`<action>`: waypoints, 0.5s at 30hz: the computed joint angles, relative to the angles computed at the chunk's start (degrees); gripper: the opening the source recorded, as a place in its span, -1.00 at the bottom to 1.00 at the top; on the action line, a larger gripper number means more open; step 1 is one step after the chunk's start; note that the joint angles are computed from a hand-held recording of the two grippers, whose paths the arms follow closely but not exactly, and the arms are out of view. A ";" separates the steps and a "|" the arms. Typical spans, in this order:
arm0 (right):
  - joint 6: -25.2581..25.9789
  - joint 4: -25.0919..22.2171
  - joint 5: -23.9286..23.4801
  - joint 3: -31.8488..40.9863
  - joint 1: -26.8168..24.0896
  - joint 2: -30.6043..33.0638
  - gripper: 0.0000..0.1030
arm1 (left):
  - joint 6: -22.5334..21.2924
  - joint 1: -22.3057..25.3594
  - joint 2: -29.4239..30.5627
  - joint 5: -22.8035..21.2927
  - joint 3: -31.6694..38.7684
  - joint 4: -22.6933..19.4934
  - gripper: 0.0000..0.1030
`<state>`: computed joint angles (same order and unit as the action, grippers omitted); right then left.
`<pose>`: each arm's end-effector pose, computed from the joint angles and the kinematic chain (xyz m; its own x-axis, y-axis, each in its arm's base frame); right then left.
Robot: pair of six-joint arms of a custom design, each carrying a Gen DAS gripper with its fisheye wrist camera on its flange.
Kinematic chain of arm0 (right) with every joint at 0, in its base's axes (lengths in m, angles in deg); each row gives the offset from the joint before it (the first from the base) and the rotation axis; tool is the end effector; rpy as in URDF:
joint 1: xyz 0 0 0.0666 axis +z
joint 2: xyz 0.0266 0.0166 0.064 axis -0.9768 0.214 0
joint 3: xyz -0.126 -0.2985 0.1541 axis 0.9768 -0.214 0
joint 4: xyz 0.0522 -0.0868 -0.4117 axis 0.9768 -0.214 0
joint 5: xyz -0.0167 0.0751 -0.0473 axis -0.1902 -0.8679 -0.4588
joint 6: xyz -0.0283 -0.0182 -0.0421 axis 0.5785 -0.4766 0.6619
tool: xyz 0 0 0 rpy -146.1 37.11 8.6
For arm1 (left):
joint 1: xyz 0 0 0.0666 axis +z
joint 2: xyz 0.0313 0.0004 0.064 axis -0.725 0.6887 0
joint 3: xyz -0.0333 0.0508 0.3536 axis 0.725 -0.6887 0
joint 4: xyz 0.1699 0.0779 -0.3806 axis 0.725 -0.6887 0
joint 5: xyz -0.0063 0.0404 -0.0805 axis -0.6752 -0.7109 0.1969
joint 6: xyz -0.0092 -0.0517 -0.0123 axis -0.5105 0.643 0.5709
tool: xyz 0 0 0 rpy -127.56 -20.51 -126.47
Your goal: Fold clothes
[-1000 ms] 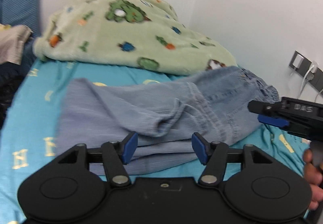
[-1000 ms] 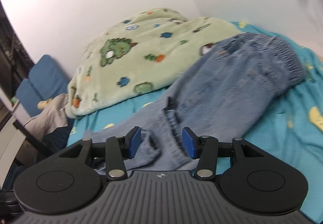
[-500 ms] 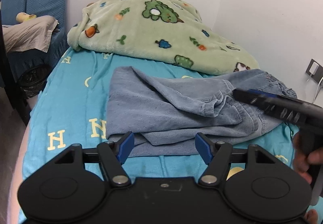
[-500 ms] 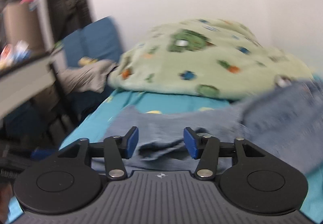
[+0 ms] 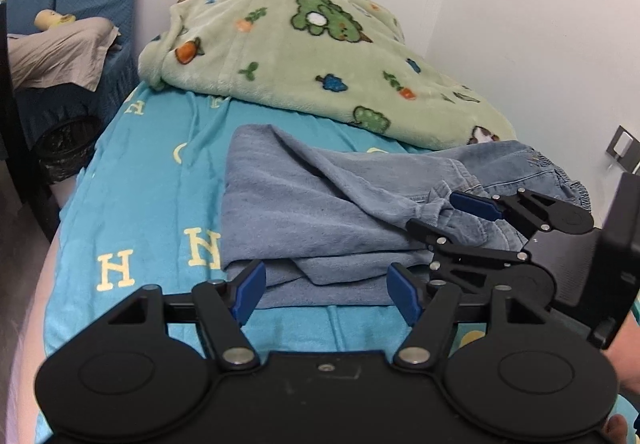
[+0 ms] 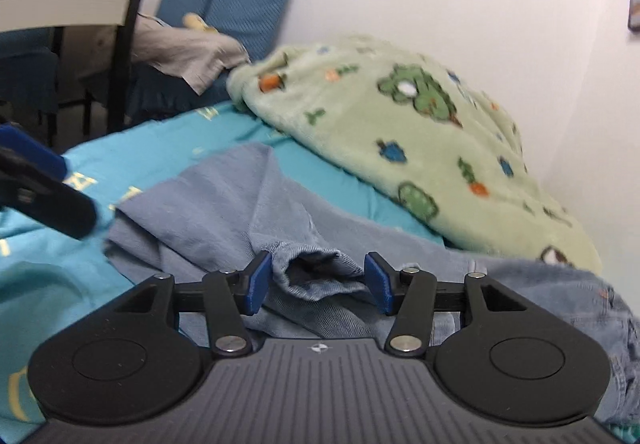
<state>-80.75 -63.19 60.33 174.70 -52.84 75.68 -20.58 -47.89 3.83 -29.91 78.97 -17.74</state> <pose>0.5556 0.2439 0.4203 -0.3869 -0.3225 -0.8639 -0.1962 0.9442 -0.2646 0.5476 -0.0288 0.4786 -0.6337 0.1610 -0.7566 0.4274 0.8881 -0.1689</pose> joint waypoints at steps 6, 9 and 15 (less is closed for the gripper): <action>-2.58 0.79 -0.10 0.01 -0.28 0.63 -0.33 | 0.52 -0.20 0.41 -1.46 0.33 -0.42 0.25; -4.88 -0.06 0.72 1.16 -0.66 1.23 -0.84 | 0.83 -0.19 0.35 -2.36 0.18 -0.07 0.26; -13.97 0.05 -0.51 4.32 -3.85 2.22 -0.90 | 3.19 0.29 0.83 -2.71 0.37 1.09 0.26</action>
